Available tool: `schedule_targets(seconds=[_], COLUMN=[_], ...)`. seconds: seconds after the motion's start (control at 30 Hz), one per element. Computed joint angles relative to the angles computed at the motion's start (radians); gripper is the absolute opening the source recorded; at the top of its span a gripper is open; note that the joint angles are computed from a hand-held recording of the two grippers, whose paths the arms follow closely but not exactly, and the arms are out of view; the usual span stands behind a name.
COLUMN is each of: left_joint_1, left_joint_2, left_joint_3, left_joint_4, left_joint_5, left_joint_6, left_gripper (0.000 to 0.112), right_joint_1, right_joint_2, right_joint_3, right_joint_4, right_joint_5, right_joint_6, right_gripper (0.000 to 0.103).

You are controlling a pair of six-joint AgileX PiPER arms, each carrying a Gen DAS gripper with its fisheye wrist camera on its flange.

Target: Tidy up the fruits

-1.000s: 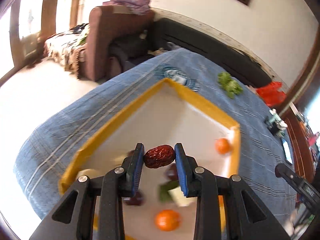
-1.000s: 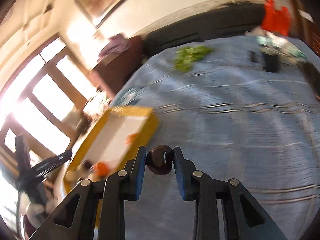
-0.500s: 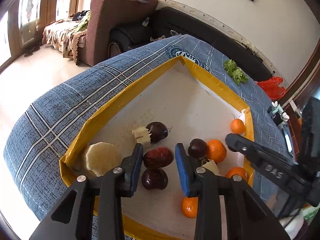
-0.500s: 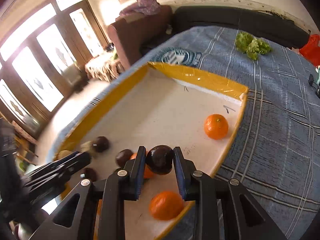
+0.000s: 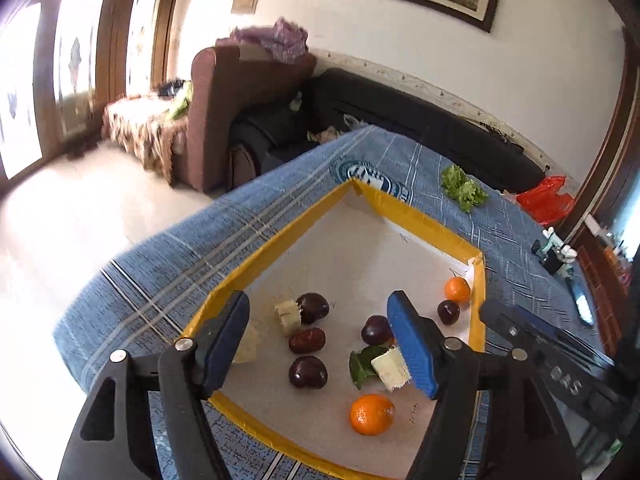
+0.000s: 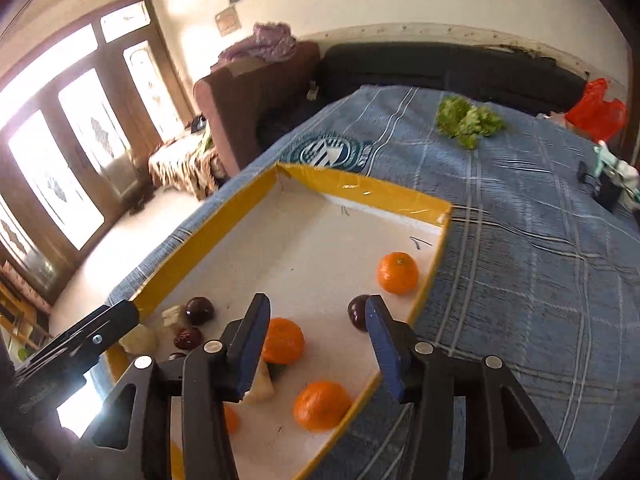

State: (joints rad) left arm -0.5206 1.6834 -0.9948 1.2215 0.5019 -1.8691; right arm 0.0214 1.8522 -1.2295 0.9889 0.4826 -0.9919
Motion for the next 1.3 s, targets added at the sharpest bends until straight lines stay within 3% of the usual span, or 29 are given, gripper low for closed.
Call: schedule_targets(seconds=[0.1, 0.13, 0.3, 0.43, 0.53, 0.7, 0.87, 1.03, 1.3], left_joint_1=[-0.137, -0.162, -0.327, -0.442, -0.487, -0.528, -0.556, -0.56, -0.521], left_joint_2=[-0.002, -0.012, -0.054, -0.045, -0.043, -0.021, -0.043, -0.064, -0.061], left_joint_3=[-0.032, -0.029, -0.043, -0.087, -0.102, -0.142, -0.127, -0.096, -0.074], left_joint_4=[0.058, 0.075, 0.119, 0.107, 0.088, 0.036, 0.031, 0.021, -0.017], left_joint_5=[0.211, 0.242, 0.444, 0.617, 0.654, 0.695, 0.715, 0.697, 0.602], left_joint_6=[-0.021, -0.034, -0.079, -0.068, -0.059, -0.018, -0.027, -0.053, -0.046], left_gripper=[0.076, 0.08, 0.095, 0.102, 0.102, 0.103, 0.103, 0.103, 0.103], right_joint_1=[-0.028, -0.036, -0.094, -0.168, -0.195, -0.178, -0.139, -0.153, -0.161], right_joint_2=[-0.094, -0.118, -0.193, -0.287, -0.339, -0.429, -0.496, -0.5, -0.49], right_joint_3=[0.159, 0.203, 0.307, 0.404, 0.45, 0.5, 0.566, 0.592, 0.624], right_joint_4=[0.227, 0.276, 0.309, 0.455, 0.506, 0.456, 0.646, 0.651, 0.729], right_joint_5=[-0.064, -0.087, -0.116, -0.102, -0.099, -0.125, -0.184, -0.169, -0.172], right_joint_6=[-0.227, -0.276, -0.306, -0.481, -0.55, -0.529, -0.746, -0.759, -0.839], right_gripper=[0.064, 0.066, 0.067, 0.071, 0.075, 0.075, 0.085, 0.085, 0.085])
